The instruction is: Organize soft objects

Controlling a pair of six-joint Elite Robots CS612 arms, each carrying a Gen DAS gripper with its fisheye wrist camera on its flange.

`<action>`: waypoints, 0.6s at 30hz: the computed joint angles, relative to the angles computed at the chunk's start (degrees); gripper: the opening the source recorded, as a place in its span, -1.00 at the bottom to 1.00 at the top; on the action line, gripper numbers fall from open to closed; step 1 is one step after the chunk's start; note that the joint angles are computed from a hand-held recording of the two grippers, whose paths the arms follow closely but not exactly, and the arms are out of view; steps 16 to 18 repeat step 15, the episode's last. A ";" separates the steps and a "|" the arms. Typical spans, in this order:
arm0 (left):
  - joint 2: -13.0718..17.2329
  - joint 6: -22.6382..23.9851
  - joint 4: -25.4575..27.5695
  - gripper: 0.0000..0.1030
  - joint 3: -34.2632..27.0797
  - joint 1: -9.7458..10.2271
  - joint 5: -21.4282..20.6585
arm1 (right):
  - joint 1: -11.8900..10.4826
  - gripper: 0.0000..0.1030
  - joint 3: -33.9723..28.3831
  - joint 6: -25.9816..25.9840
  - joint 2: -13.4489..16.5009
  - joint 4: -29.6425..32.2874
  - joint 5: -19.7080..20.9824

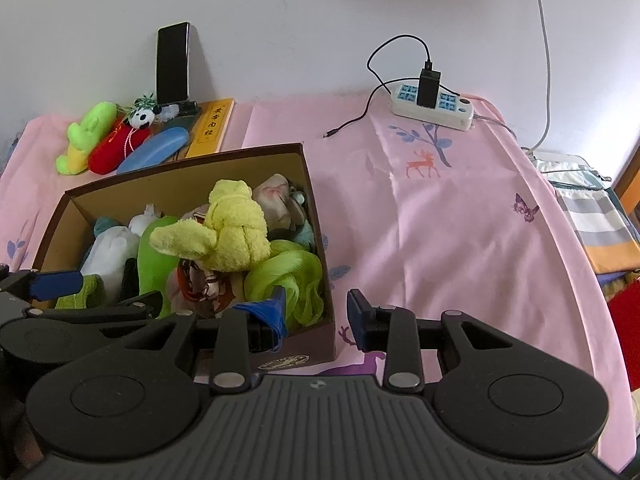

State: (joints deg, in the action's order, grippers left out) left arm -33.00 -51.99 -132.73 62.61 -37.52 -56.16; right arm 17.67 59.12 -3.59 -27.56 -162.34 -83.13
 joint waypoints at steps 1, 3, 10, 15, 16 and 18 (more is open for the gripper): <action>-0.01 0.07 -0.13 0.30 0.05 -0.02 0.09 | 0.00 -0.69 0.01 0.04 -0.01 0.03 -0.02; -0.01 0.19 -0.27 0.30 0.12 -0.08 0.38 | 0.00 -0.69 -0.04 -0.21 0.02 0.06 0.06; -0.31 1.29 -4.62 0.30 1.66 -0.16 0.66 | 0.10 -0.68 0.11 -0.73 0.06 0.29 0.32; -0.41 2.11 -7.04 0.30 2.34 -0.37 2.02 | -0.02 -0.68 0.48 -0.05 -0.08 -0.67 0.81; -0.41 2.11 -7.04 0.30 2.34 -0.37 2.02 | -0.02 -0.68 0.48 -0.05 -0.08 -0.67 0.81; -0.41 2.11 -7.04 0.30 2.34 -0.37 2.02 | -0.02 -0.68 0.48 -0.05 -0.08 -0.67 0.81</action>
